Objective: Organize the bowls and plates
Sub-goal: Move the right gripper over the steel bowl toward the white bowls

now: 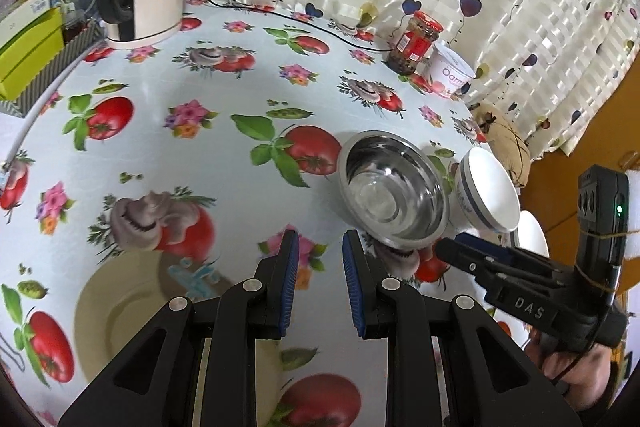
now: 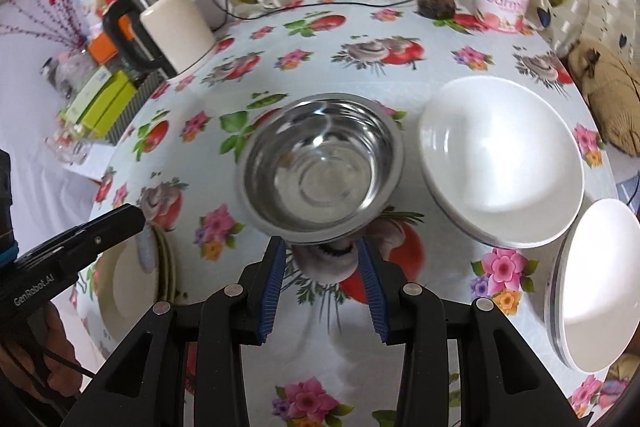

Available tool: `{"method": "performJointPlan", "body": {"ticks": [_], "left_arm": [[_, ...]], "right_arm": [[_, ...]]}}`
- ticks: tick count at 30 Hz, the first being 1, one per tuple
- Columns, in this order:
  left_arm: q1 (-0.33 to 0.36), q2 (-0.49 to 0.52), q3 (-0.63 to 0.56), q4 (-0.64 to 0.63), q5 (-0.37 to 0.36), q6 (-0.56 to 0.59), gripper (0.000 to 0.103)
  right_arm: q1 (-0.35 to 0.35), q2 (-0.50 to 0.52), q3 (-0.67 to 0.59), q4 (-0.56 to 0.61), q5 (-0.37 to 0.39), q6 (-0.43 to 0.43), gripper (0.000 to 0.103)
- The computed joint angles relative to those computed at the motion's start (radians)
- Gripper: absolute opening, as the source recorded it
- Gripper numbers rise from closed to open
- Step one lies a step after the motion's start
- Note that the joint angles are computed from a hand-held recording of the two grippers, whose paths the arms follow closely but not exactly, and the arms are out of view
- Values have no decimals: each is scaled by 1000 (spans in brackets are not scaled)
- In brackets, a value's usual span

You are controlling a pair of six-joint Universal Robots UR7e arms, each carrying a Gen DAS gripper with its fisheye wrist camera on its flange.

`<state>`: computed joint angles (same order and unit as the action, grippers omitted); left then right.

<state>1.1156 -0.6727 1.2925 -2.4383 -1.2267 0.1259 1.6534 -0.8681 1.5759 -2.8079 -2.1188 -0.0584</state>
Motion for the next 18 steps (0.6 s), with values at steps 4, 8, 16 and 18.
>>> {"method": "performJointPlan", "body": {"ticks": [4,8,16,18], "left_arm": [[1,44,-57,33,-8,-21,24],[1,80,-104,67,-16,-36,24],[2,144,-181,106,-11,-53,24],[2,157,-196,113,-13,-58,24]], "right_arm": [[-11,8,-14,2,1,13,37],[-20,16,-32,7,1,22,36],[-39,28,-57,20,11,38,35],[-44,30,-63,24,18,40,35]]}}
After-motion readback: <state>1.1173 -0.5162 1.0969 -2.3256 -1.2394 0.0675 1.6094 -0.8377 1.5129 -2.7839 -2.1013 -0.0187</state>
